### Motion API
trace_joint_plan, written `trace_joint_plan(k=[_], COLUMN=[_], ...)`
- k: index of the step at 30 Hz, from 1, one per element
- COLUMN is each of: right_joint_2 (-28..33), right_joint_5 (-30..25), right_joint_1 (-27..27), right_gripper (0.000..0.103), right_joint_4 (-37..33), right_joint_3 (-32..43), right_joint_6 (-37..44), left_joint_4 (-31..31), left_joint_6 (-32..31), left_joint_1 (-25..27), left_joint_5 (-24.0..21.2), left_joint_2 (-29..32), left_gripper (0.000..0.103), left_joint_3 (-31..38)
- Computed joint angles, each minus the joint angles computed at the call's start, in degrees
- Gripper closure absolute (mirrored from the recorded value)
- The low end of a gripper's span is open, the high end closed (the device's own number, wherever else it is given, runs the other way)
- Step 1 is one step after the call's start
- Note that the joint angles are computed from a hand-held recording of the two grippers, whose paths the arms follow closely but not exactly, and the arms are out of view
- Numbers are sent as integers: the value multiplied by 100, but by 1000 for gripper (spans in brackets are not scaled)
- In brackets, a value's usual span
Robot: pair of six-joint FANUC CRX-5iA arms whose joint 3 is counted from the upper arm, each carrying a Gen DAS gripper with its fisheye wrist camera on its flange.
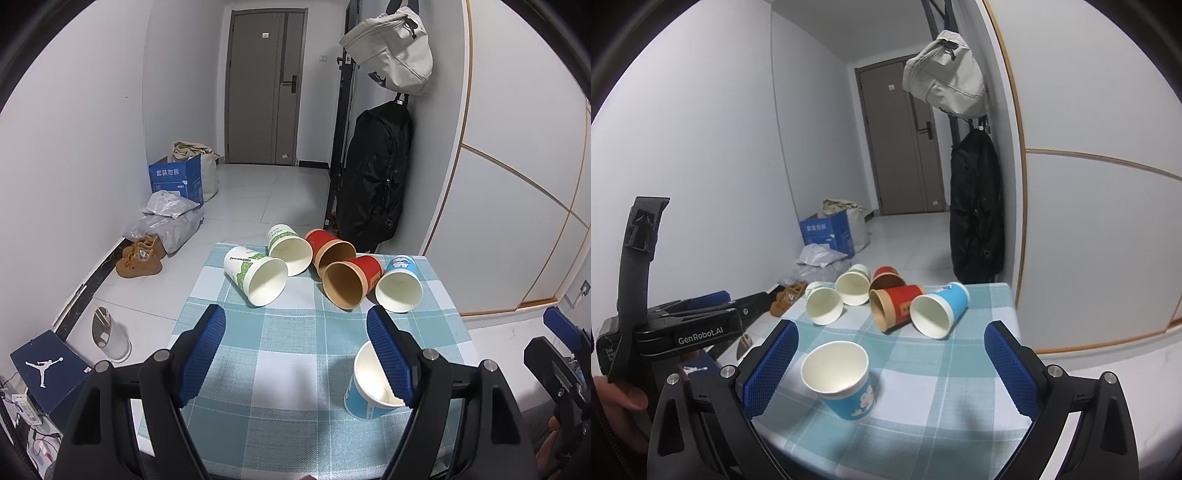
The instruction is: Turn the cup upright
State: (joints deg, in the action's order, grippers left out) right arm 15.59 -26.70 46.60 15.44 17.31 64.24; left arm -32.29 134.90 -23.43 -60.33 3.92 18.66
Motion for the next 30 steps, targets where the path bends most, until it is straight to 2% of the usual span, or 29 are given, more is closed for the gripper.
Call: trace_joint_plan(k=[16, 30], right_joint_2=[-14, 22], right_joint_5=[40, 35], right_joint_1=[11, -18], right_gripper=[0, 0], right_joint_4=[188, 197], right_joint_3=[-81, -43], right_joint_6=[-149, -207], left_joint_4=[-15, 20], left_joint_6=[190, 94], left_joint_1=[10, 4], left_joint_5=[-6, 50], left_joint_2=[-12, -9], left_gripper=[28, 28], left_joint_3=[-34, -49])
